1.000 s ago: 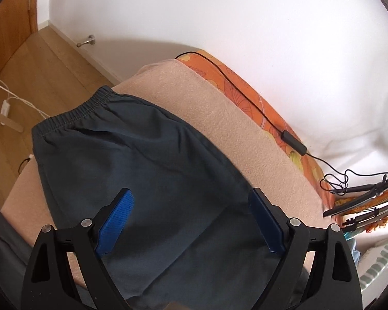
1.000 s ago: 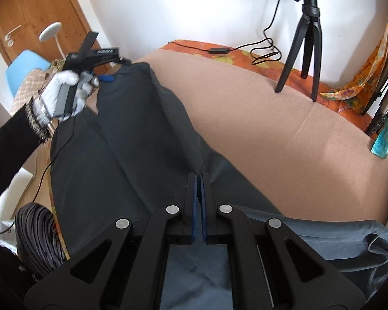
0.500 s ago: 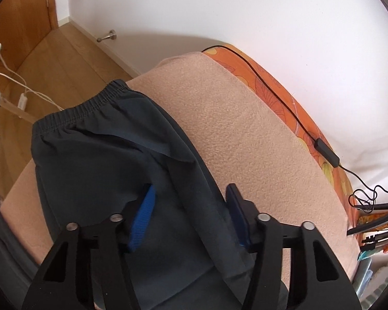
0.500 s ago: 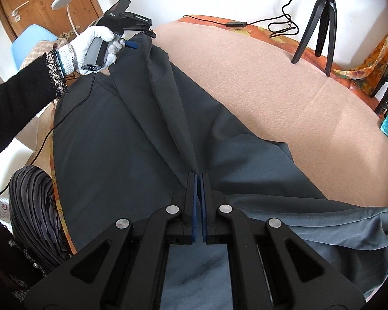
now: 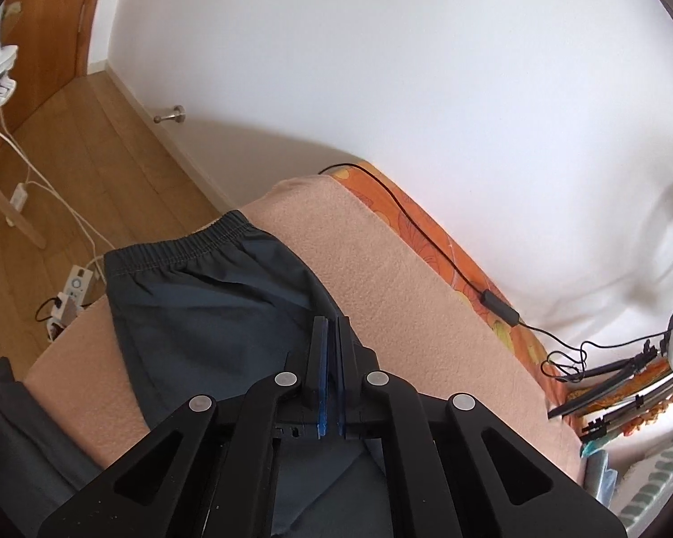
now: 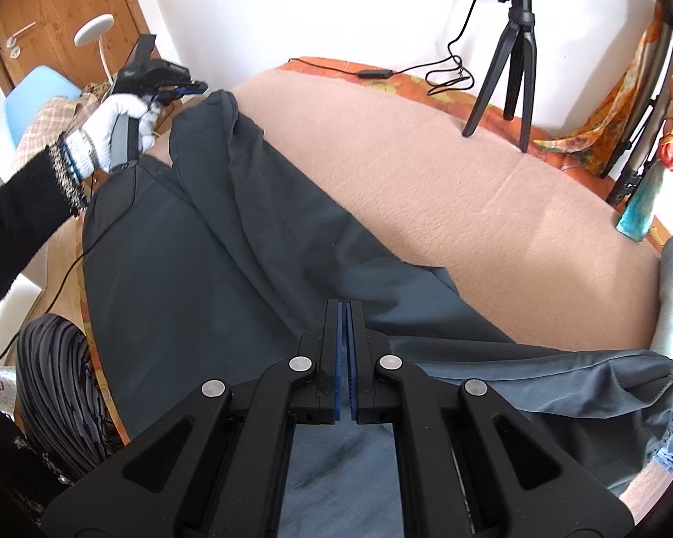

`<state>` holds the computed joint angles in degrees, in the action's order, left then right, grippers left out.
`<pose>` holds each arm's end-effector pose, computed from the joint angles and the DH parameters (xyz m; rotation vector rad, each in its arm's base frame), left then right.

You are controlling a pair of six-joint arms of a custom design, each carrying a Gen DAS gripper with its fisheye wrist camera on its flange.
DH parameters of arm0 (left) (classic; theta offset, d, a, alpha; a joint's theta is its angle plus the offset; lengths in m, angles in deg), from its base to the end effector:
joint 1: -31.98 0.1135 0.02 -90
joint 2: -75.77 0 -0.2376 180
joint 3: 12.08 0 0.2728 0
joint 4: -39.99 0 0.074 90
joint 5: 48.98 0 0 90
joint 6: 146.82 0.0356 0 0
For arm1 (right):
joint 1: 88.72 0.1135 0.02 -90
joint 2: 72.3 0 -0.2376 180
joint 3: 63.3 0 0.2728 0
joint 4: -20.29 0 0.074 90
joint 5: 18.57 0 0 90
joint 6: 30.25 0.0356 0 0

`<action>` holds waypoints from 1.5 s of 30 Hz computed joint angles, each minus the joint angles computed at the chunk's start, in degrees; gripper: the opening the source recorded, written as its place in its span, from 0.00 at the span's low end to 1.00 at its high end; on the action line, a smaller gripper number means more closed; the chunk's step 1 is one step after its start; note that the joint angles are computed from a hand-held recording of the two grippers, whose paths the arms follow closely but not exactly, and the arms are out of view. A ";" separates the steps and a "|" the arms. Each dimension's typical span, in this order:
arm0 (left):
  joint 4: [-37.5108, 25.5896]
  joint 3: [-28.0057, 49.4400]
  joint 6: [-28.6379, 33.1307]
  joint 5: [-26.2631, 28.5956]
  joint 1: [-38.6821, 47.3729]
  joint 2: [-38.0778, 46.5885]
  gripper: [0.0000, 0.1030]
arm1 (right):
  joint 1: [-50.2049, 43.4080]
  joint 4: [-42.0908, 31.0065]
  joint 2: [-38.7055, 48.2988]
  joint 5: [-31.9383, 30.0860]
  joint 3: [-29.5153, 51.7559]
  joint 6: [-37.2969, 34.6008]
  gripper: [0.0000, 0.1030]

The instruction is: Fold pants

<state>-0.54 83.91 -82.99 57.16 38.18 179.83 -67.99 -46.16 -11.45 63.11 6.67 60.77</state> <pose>0.4180 0.0355 0.2245 -0.5528 2.3720 -0.4990 0.2157 0.0871 0.2723 -0.4976 2.5418 0.3281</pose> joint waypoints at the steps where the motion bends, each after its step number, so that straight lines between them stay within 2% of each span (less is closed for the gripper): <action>1: -1.57 1.15 0.49 0.25 -0.31 0.69 0.01 | 0.66 0.21 -0.02 1.20 0.02 0.21 0.03; 2: -2.23 1.74 0.56 0.13 -0.75 1.09 0.02 | 1.69 0.69 -0.01 3.04 -0.26 0.37 0.03; 3: -2.53 2.21 0.48 -0.03 -1.37 1.50 0.08 | 2.47 1.08 0.54 4.26 -0.30 0.33 0.03; 4: -3.23 3.21 0.17 -0.37 -2.07 2.41 0.30 | 2.65 1.17 1.40 4.04 -0.26 0.03 0.03; 5: -4.20 3.38 -0.58 -0.53 -2.70 2.54 0.44 | 2.45 1.15 2.50 3.52 -0.14 -0.23 0.03; 6: -5.29 4.68 -1.48 -0.58 -3.37 3.71 0.61 | 2.42 1.00 3.66 3.74 -0.03 -0.32 0.08; 7: -6.24 5.96 -2.16 -1.26 -4.13 4.81 0.62 | 2.64 0.73 4.84 4.24 0.16 -0.67 0.13; 9: -10.03 10.45 -2.20 -4.66 -6.00 8.44 0.62 | 3.36 1.25 6.04 6.37 -0.55 -2.34 0.60; 10: -12.97 13.77 -2.41 -6.79 -6.86 11.05 0.63 | 3.93 2.20 5.82 8.28 -1.38 -3.04 0.66; 11: -15.02 16.32 -3.00 -8.29 -7.45 13.24 0.63 | 4.26 2.96 5.96 9.83 -2.00 -4.21 0.69; 14: -11.85 14.74 -4.39 -11.25 -8.17 13.55 0.59 | 3.89 3.53 8.08 11.49 -1.77 -6.71 0.69; 15: -11.07 14.43 -3.80 -12.32 -8.58 13.67 0.44 | 3.48 3.76 8.88 11.37 -1.53 -7.28 0.69; 16: -10.68 14.30 -2.92 -13.70 -8.96 13.83 0.20 | 3.13 3.92 9.61 11.23 -1.28 -7.90 0.69; 17: -9.80 13.61 -2.37 -13.98 -8.97 13.72 0.08 | 3.12 4.08 10.22 11.72 -1.13 -8.34 0.69; 18: -7.70 11.72 -2.56 -12.20 -8.34 13.05 0.02 | 3.18 4.02 10.65 12.17 -1.07 -8.65 0.67; 19: -4.46 8.73 -3.32 -10.66 -7.55 11.52 0.03 | 3.10 4.09 11.07 12.23 -0.95 -8.90 0.63; 21: -0.67 4.69 -4.39 -9.37 -6.58 9.31 0.02 | 2.72 4.05 12.52 12.19 -0.21 -8.93 0.33; 22: 0.42 3.28 -4.67 -8.88 -6.19 8.44 0.02 | 2.29 4.17 12.87 11.99 0.09 -8.86 0.27; 23: 0.91 2.73 -4.99 -8.27 -5.78 7.79 0.02 | 1.85 4.36 13.03 11.74 0.32 -8.79 0.14; 24: 1.74 1.74 -5.28 -7.69 -5.35 6.81 0.02 | 1.17 4.37 13.27 11.35 0.85 -8.67 0.07; 28: 3.78 -0.96 -4.22 -5.91 -3.79 2.72 0.02 | -0.42 4.26 10.72 10.66 2.29 -7.62 0.04; 33: 5.13 -4.92 -2.45 -3.98 -2.14 -3.04 0.02 | 0.04 0.52 7.31 10.30 5.31 -6.64 0.03; 40: 5.24 -14.00 0.53 -0.95 0.87 -14.29 0.02 | 5.37 -6.26 1.36 11.03 6.91 -3.91 0.03; 45: 4.09 -22.36 0.76 2.71 4.66 -24.51 0.02 | 4.01 -8.41 0.39 8.99 9.24 -6.63 0.03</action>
<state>3.55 61.55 -82.23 59.87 42.84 155.32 -63.97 -54.57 -11.06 72.10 15.91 54.15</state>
